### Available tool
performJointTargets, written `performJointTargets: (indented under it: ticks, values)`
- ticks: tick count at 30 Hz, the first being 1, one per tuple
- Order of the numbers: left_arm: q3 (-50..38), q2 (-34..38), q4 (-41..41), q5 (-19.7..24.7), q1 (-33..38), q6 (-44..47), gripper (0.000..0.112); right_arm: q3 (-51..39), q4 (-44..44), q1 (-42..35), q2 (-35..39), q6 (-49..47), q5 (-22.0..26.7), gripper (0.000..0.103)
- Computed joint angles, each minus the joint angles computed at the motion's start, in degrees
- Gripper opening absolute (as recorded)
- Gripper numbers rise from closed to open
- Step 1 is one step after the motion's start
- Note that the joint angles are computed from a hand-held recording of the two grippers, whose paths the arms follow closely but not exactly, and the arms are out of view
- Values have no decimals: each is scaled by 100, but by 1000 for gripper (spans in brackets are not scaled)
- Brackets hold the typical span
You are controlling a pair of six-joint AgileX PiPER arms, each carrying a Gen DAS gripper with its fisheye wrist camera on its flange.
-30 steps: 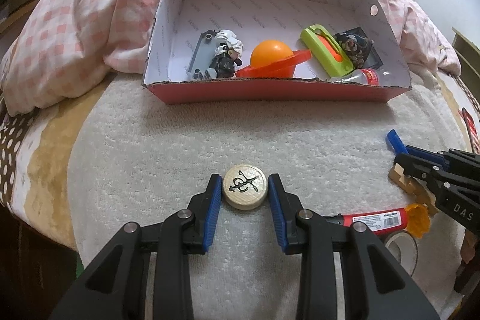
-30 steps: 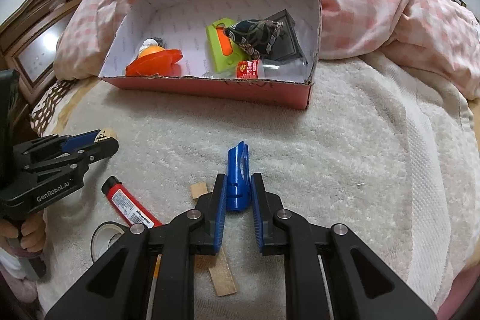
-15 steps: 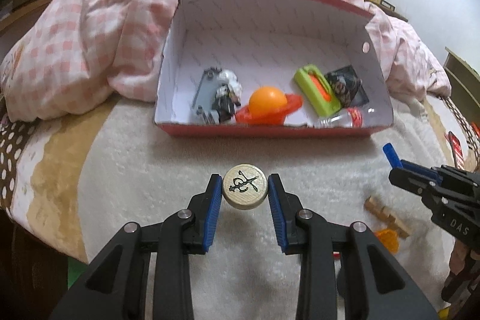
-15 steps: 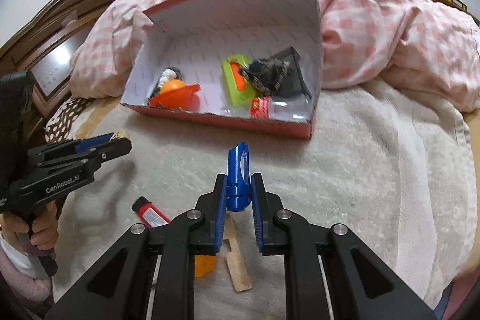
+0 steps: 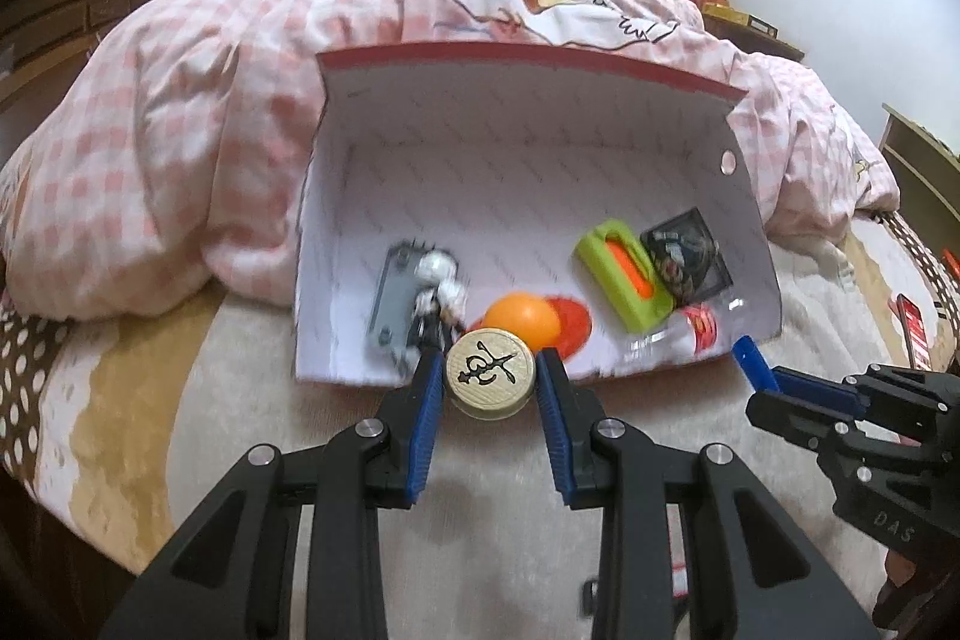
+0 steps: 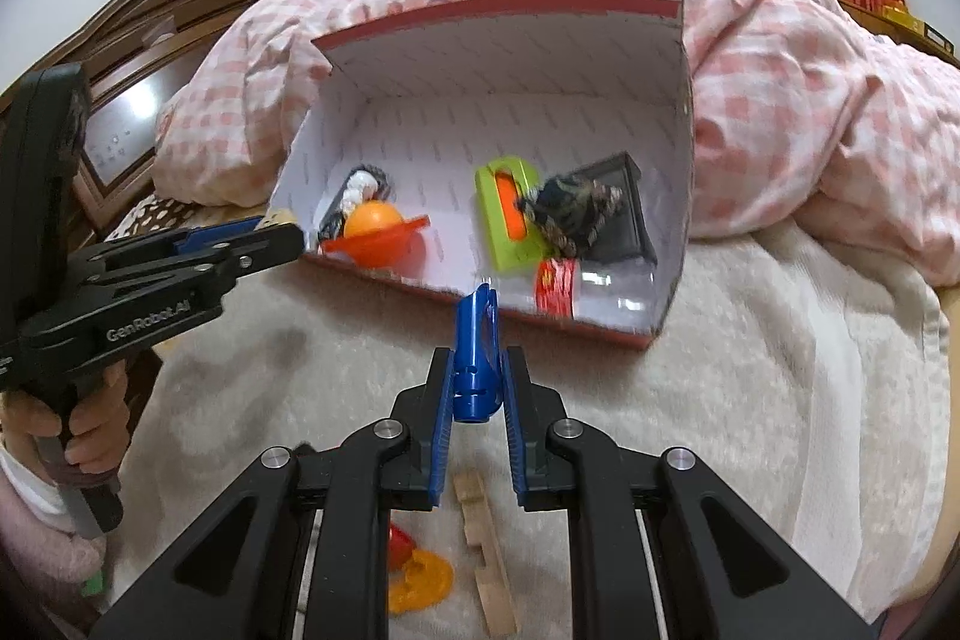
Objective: Organize objects
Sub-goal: 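Carry the chess piece toward the box with the left tool while the right tool lifts the blue piece, then lower the chess piece and blue piece into the box and open both tools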
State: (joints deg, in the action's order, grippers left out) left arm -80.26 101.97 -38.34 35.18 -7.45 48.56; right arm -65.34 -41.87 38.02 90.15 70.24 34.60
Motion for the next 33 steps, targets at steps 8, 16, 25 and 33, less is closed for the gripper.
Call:
performJointTargets:
  ticks: [8,16,25,33]
  values:
    - [-767,498,466,48,-275,-686,31,-514,240,-371,288,-633,-142,17]
    - [-1692,1144,1233,200,-487,-1507,31,-983,563,-814,664,-1146,-376,17]
    - [-2461,1705,1574,365,-604,-1950,31,-1491,921,-1224,1084,-1656,-427,17]
    - [-3252,2214,1904,612,-687,-2354,31,-1739,866,-1355,1338,-1693,-430,17]
